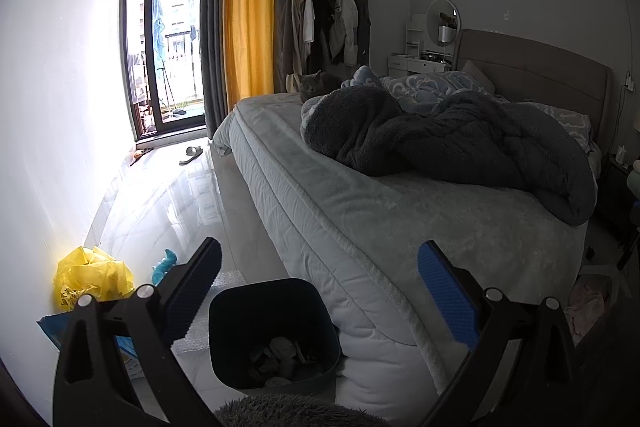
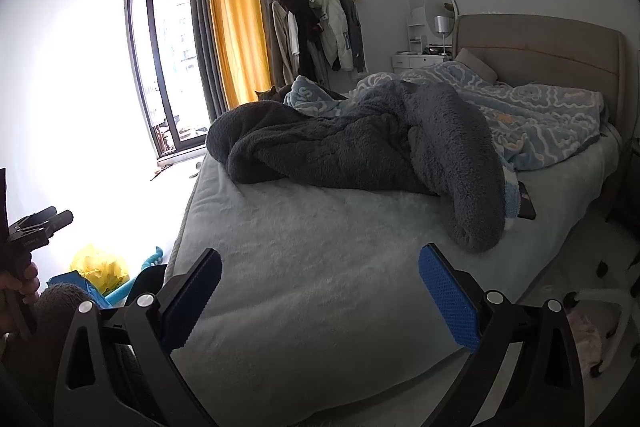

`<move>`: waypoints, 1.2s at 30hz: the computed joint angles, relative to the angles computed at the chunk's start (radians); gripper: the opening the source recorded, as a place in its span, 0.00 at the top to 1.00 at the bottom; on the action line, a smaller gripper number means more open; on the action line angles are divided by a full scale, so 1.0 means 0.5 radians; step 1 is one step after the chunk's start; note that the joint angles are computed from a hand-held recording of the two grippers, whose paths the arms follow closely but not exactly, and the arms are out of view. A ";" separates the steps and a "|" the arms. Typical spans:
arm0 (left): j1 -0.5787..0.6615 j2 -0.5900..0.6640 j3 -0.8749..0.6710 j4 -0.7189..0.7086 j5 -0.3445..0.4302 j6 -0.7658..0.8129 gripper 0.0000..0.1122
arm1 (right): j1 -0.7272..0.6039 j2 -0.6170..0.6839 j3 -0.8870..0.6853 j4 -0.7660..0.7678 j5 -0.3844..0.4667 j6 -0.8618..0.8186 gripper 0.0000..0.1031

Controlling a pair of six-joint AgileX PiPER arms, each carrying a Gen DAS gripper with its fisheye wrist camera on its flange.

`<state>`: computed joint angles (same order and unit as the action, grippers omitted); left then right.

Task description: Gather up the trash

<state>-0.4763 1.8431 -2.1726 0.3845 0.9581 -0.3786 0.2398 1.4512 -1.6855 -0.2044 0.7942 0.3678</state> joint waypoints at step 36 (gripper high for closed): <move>-0.002 0.000 -0.002 -0.001 0.013 -0.002 0.11 | -0.013 -0.002 -0.003 0.016 0.013 -0.030 0.03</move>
